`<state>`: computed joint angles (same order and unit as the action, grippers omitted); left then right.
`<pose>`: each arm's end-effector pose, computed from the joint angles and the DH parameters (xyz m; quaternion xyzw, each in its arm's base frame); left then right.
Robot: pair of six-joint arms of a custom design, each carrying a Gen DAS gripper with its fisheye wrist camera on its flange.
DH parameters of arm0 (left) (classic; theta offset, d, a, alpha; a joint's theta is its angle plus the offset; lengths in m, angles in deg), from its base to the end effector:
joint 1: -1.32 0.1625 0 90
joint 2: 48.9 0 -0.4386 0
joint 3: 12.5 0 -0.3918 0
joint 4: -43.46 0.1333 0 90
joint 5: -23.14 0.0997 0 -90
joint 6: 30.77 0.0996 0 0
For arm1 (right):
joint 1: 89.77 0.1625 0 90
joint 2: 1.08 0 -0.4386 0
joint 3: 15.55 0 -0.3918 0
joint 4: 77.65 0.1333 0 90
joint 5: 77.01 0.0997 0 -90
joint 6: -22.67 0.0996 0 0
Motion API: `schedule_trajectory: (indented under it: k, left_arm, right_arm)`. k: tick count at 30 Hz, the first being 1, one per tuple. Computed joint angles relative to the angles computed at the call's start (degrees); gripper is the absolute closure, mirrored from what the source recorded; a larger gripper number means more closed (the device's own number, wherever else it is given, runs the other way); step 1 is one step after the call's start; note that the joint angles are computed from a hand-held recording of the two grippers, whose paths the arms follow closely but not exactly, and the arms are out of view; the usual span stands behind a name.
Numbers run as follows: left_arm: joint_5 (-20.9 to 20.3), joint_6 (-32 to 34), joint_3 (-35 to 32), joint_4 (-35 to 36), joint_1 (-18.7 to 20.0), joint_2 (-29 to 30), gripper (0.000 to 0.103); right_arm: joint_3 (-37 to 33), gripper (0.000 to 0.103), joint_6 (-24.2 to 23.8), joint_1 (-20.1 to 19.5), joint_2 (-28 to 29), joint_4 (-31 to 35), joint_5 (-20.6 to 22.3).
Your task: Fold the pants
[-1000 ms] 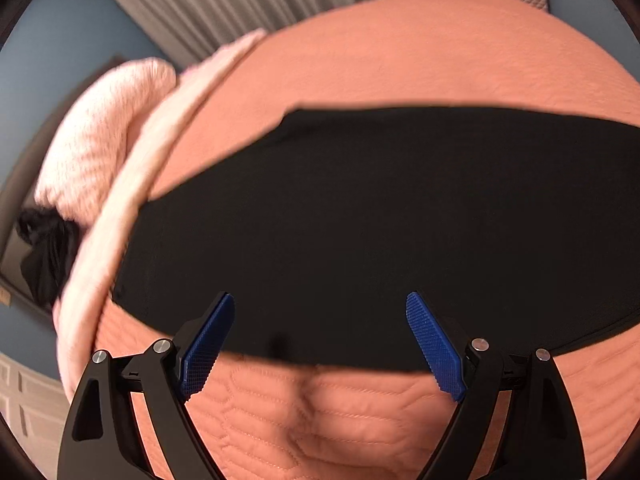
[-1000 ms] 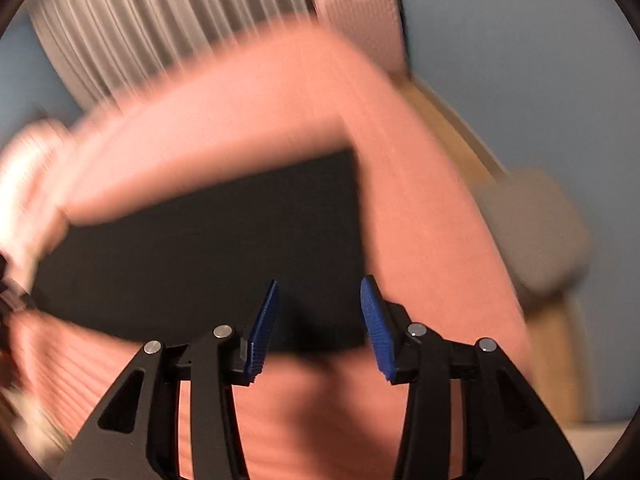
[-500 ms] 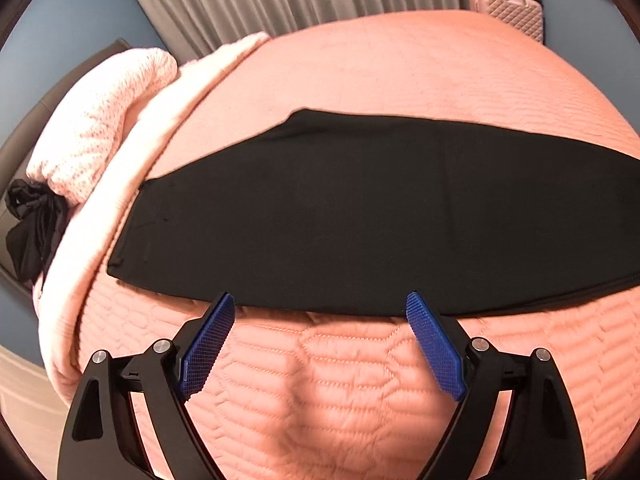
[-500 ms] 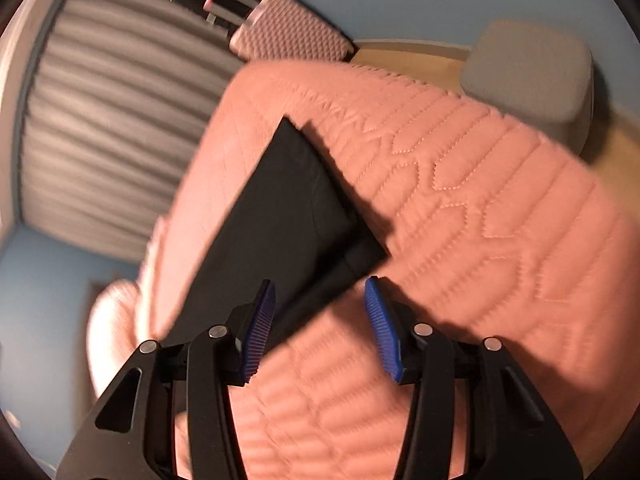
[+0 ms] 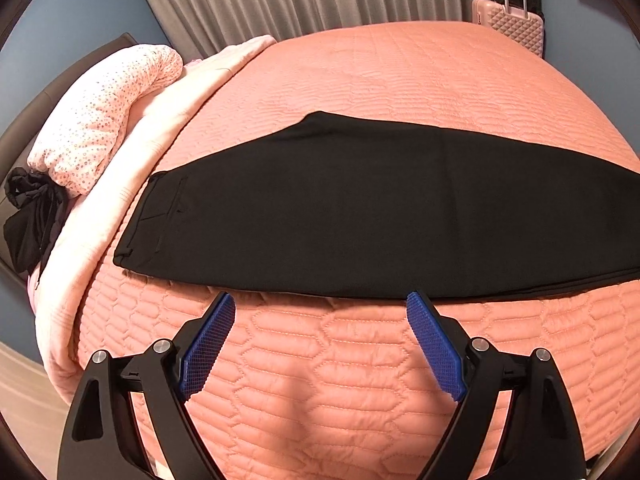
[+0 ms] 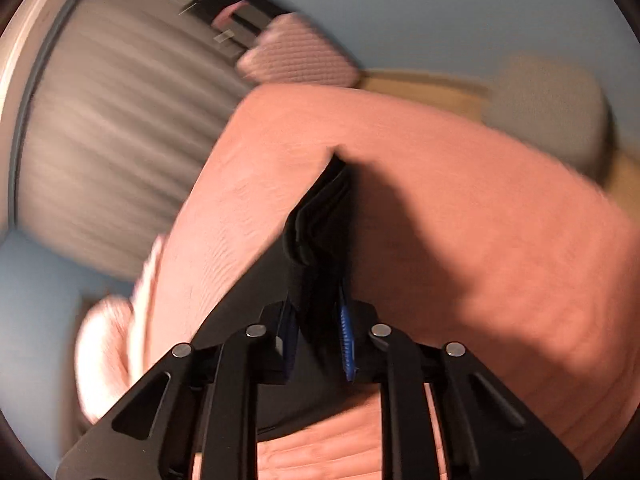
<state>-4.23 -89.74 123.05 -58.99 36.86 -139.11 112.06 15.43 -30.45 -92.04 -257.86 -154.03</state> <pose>-0.1418 -0.3738 0.2298 0.1148 0.8245 -0.2840 0.4757 -0.0928 -0.4615 0.3897 -0.1303 -0.8789 0.4562 0.0500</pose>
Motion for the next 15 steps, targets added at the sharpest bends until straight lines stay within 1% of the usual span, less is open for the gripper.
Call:
schedule_trajectory:
  k: [2,3,4,6,7,10,11,12,13,14,15]
  left_arm:
    - [0.22,0.93,0.62,-0.59,0.34,-1.62,0.017]
    - [0.29,1.03,0.79,-0.66,0.46,-2.28,0.017]
    - [0.27,1.55,1.17,-1.15,0.73,-3.56,0.017]
    - [0.36,2.17,1.68,-1.6,1.25,-5.8,0.017]
    - [0.56,2.26,1.76,-1.48,1.5,-6.66,0.017]
    - [1.26,3.0,2.25,-1.0,2.67,-9.66,0.017]
    - [1.06,3.79,2.31,-1.17,3.39,-10.46,0.017]
    - [1.1,4.5,2.44,-1.28,4.14,-11.33,0.017]
    - [1.2,4.83,2.56,-1.4,4.74,-12.0,0.017]
    - [1.04,6.25,2.8,-2.59,5.6,-12.77,0.017]
    - [1.02,7.39,3.03,-3.63,6.26,-13.33,0.017]
  right_arm:
    - [-1.91,0.086,-4.82,8.97,2.02,2.23,-5.86]
    - [-2.73,0.086,-6.34,12.05,3.37,2.93,-8.0]
    - [-4.15,0.086,-8.43,16.72,6.08,3.99,-11.4]
    - [-6.0,0.086,-10.43,22.27,10.82,4.89,-15.11]
    - [-6.77,0.086,-11.42,25.07,14.06,5.12,-16.82]
    - [-8.82,0.086,-12.58,29.16,22.31,6.83,-20.05]
    - [-9.81,0.086,-13.11,30.14,25.92,7.98,-22.51]
    - [-10.41,0.086,-13.12,30.47,27.75,9.15,-24.03]
    - [-10.69,0.086,-13.37,30.68,30.74,8.65,-26.67]
    - [-10.65,0.086,-14.59,30.53,32.23,5.76,-26.9]
    - [-10.17,0.086,-14.17,30.44,32.14,4.37,-25.97]
